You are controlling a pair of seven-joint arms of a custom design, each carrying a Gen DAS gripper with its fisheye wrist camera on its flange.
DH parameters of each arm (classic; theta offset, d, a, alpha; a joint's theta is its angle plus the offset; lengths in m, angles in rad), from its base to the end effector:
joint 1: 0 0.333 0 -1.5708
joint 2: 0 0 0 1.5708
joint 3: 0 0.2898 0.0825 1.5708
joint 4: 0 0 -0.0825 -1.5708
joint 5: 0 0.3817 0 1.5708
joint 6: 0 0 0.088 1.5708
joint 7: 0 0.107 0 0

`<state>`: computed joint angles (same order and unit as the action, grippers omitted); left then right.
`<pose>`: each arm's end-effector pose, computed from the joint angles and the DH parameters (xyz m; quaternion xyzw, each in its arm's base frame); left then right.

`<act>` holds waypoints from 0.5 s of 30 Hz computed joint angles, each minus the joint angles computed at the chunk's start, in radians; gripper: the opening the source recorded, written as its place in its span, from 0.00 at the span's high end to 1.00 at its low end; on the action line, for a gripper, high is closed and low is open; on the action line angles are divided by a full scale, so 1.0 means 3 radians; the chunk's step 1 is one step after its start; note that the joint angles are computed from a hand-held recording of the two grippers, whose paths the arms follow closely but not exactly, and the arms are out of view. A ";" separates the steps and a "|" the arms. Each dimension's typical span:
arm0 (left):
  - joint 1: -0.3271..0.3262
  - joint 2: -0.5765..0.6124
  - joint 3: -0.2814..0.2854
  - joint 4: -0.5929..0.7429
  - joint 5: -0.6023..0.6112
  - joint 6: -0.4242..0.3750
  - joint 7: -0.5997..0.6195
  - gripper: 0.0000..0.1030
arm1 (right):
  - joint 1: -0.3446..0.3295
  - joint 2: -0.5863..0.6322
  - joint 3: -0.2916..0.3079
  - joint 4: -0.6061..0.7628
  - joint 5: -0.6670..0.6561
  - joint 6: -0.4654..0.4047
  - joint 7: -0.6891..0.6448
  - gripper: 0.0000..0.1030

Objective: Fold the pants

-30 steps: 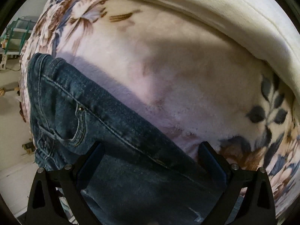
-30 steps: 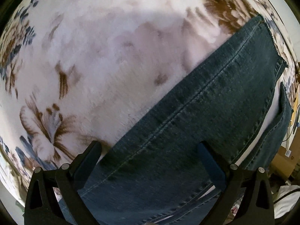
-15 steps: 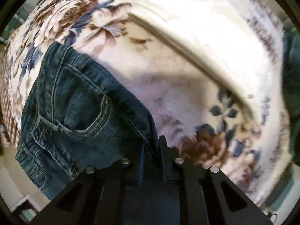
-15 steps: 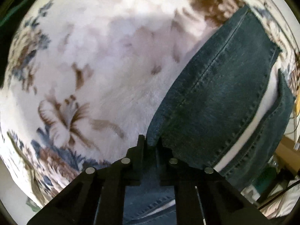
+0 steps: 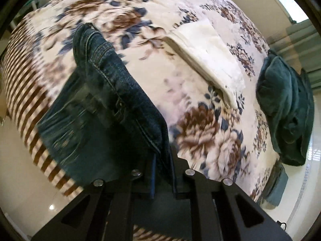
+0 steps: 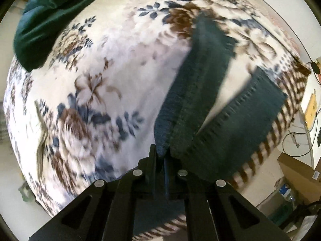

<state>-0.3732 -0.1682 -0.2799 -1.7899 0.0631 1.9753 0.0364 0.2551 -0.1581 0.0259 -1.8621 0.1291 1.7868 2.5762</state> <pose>0.4242 -0.3338 0.6221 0.9225 -0.3412 0.1805 0.0010 0.4980 0.1560 0.5645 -0.3992 0.9139 0.0550 0.0496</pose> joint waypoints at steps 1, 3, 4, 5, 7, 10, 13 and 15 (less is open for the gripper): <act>-0.0017 -0.0105 -0.0022 -0.0099 -0.0004 -0.0005 -0.0071 0.91 | 0.0000 -0.0191 -0.0010 -0.0146 -0.0001 -0.0012 -0.0071 0.95; -0.0079 -0.0380 -0.0068 -0.0383 -0.0038 -0.0024 -0.0221 0.91 | 0.0027 -0.0535 -0.0015 -0.0410 -0.0028 -0.0076 -0.0151 0.95; -0.0112 -0.0484 -0.0087 -0.0503 -0.0047 -0.0048 -0.0291 0.91 | 0.0054 -0.0626 -0.0015 -0.0496 -0.0042 -0.0089 -0.0176 0.95; -0.0155 -0.0599 -0.0104 -0.0646 -0.0073 -0.0059 -0.0360 0.91 | 0.0086 -0.0737 -0.0011 -0.0601 -0.0042 -0.0109 -0.0181 0.95; -0.0238 -0.0757 -0.0132 -0.0905 -0.0123 -0.0041 -0.0501 0.91 | 0.0153 -0.0945 -0.0011 -0.0849 -0.0022 -0.0110 -0.0176 0.95; -0.0371 -0.0961 -0.0119 -0.1331 -0.0249 0.0104 -0.0628 0.91 | 0.0244 -0.1168 -0.0012 -0.1225 0.0002 -0.0057 -0.0143 0.95; -0.0493 -0.1066 -0.0079 -0.1730 -0.0390 0.0339 -0.0699 0.91 | 0.0328 -0.1262 -0.0004 -0.1458 -0.0043 0.0000 -0.0138 0.95; -0.0539 -0.1072 -0.0055 -0.1890 -0.0432 0.0495 -0.0719 0.90 | 0.0366 -0.1284 -0.0017 -0.1558 -0.0065 0.0017 -0.0145 0.95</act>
